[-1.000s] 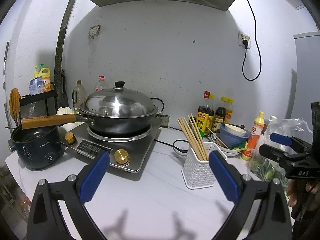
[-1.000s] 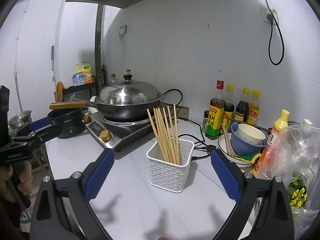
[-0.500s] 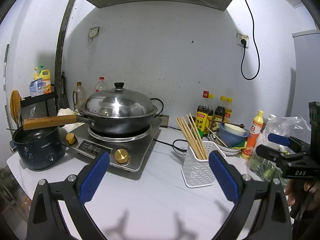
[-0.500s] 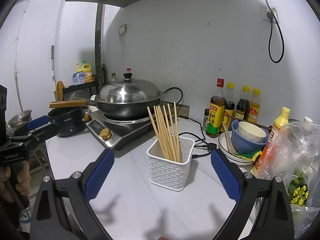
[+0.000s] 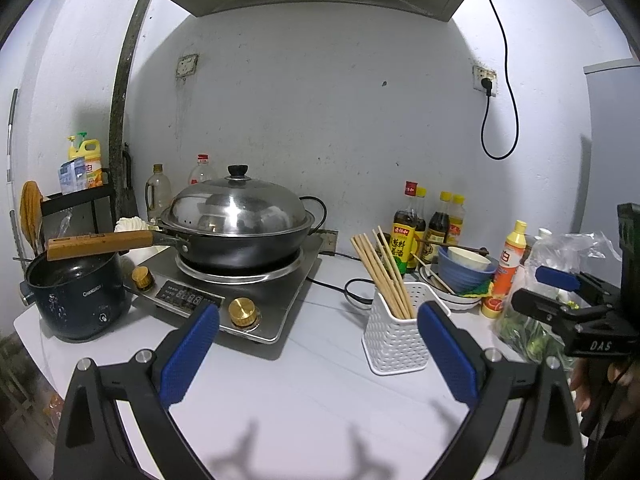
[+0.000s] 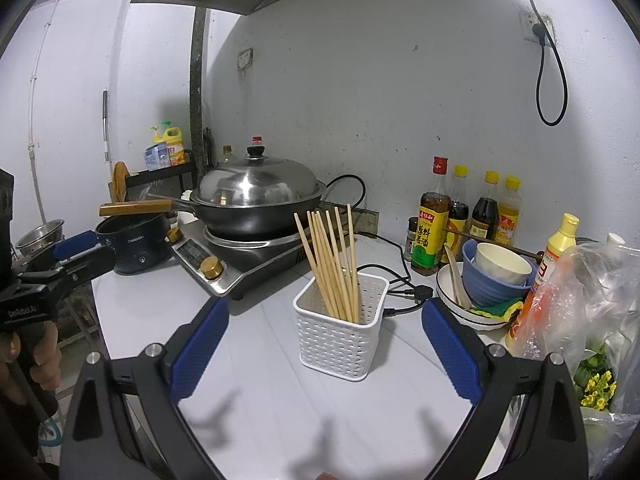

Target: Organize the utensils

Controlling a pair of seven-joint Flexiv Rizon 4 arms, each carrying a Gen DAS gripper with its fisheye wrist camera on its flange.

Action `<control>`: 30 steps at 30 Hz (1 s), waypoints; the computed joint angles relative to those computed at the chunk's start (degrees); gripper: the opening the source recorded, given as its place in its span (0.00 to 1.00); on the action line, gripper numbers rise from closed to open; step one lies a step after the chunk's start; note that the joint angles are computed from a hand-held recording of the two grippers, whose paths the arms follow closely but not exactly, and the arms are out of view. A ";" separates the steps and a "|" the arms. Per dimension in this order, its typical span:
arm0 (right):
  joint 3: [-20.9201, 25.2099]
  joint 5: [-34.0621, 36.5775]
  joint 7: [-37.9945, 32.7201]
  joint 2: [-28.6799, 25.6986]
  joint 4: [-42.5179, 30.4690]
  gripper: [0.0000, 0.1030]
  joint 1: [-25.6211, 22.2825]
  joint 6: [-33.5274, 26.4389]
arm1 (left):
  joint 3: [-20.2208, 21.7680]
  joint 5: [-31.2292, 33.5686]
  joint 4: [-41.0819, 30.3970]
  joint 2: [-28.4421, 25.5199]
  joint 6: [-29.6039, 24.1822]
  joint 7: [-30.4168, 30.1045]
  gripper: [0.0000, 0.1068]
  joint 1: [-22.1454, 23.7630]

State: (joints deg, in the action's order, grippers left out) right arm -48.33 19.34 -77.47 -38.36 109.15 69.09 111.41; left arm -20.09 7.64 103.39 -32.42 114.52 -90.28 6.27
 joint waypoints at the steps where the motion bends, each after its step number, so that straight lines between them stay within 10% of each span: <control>1: -0.01 0.00 -0.02 0.01 0.01 0.94 0.00 -0.02 | -0.05 0.05 -0.05 -0.03 -0.03 -0.01 0.93 0.06; 30: -0.43 0.03 0.19 -0.02 0.20 0.94 0.29 -0.09 | -1.63 0.95 -0.44 -0.24 -0.96 0.23 0.93 0.99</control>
State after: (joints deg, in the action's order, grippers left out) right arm -48.76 19.37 -77.28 -38.38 109.35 69.38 111.32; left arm -21.72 8.59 102.95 -32.65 113.56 -90.05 7.27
